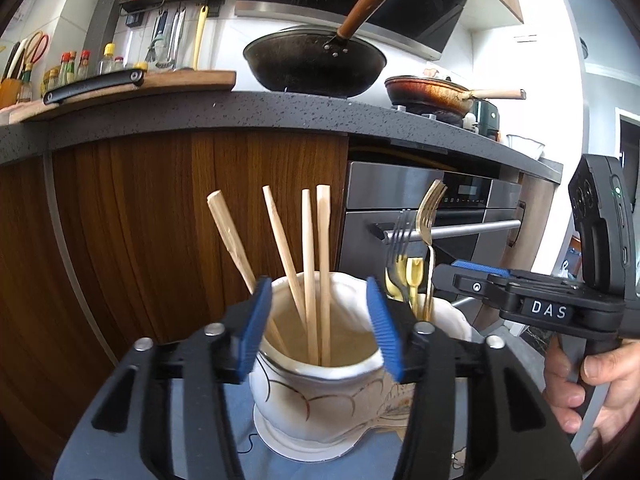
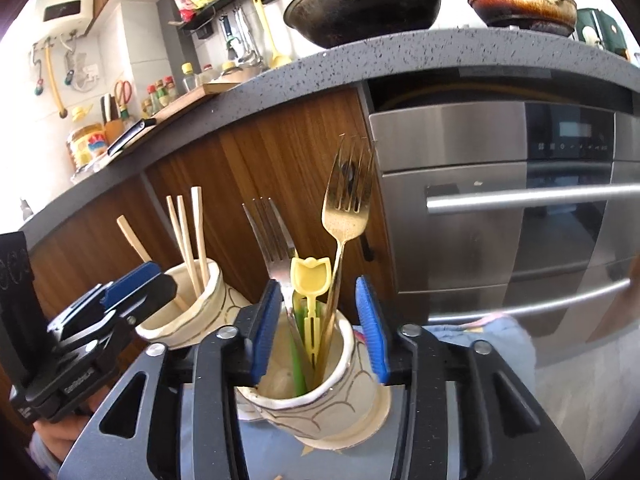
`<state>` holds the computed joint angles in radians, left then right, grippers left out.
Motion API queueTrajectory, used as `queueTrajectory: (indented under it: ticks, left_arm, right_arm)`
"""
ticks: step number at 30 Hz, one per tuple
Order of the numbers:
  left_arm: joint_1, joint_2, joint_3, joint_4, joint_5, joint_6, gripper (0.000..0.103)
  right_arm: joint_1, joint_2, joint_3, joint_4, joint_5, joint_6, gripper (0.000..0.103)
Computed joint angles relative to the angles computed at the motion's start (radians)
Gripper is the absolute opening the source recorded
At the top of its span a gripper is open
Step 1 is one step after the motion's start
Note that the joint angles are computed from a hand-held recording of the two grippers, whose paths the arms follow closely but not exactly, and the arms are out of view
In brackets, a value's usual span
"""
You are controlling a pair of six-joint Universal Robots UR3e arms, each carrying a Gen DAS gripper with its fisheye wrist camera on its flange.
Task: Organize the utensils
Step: 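Withdraw both open tools from the pot toward the remaining utensils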
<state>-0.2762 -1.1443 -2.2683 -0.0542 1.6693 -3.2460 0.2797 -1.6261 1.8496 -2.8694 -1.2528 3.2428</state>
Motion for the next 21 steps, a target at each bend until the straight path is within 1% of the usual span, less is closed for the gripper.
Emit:
queueTrajectory:
  ticks: [1, 2, 3, 4, 5, 7, 8, 11, 14, 19, 21]
  left_arm:
    - [-0.014, 0.000, -0.001, 0.006, 0.015, 0.003, 0.060]
    - [-0.036, -0.002, -0.003, 0.018, 0.044, 0.007, 0.068]
    - [-0.050, -0.005, -0.004, 0.028, 0.064, 0.009, 0.072]
    - [-0.070, -0.005, -0.005, 0.040, 0.092, 0.013, 0.077]
    - [-0.075, -0.001, -0.006, 0.042, 0.102, 0.015, 0.080]
    - [-0.072, 0.027, -0.017, 0.037, 0.104, 0.015, 0.086]
    - [-0.067, 0.045, -0.025, 0.031, 0.098, 0.014, 0.088]
    - [-0.044, 0.104, -0.052, 0.004, 0.077, 0.018, 0.094]
    - [-0.016, 0.163, -0.081, -0.027, 0.063, 0.028, 0.097]
    - [0.030, 0.283, -0.137, -0.126, 0.028, 0.016, 0.097]
    - [-0.004, 0.293, -0.152, -0.138, 0.058, 0.003, 0.097]
  right_arm:
    - [0.002, -0.007, 0.008, -0.009, -0.007, -0.003, 0.055]
    - [0.002, -0.018, 0.023, -0.023, -0.012, -0.010, 0.062]
    - [0.003, -0.024, 0.030, -0.028, -0.016, -0.015, 0.065]
    - [0.003, -0.032, 0.038, -0.031, -0.022, -0.021, 0.066]
    - [0.003, -0.040, 0.046, -0.033, -0.028, -0.026, 0.068]
    - [-0.002, -0.061, 0.067, -0.045, -0.035, -0.036, 0.075]
    - [-0.006, -0.070, 0.081, -0.056, -0.038, -0.037, 0.082]
    - [-0.015, -0.095, 0.126, -0.100, -0.055, -0.042, 0.092]
    - [-0.018, -0.122, 0.175, -0.138, -0.073, -0.062, 0.094]
    - [-0.033, -0.170, 0.260, -0.174, -0.071, -0.099, 0.097]
    - [-0.053, -0.196, 0.292, -0.155, -0.046, -0.111, 0.097]
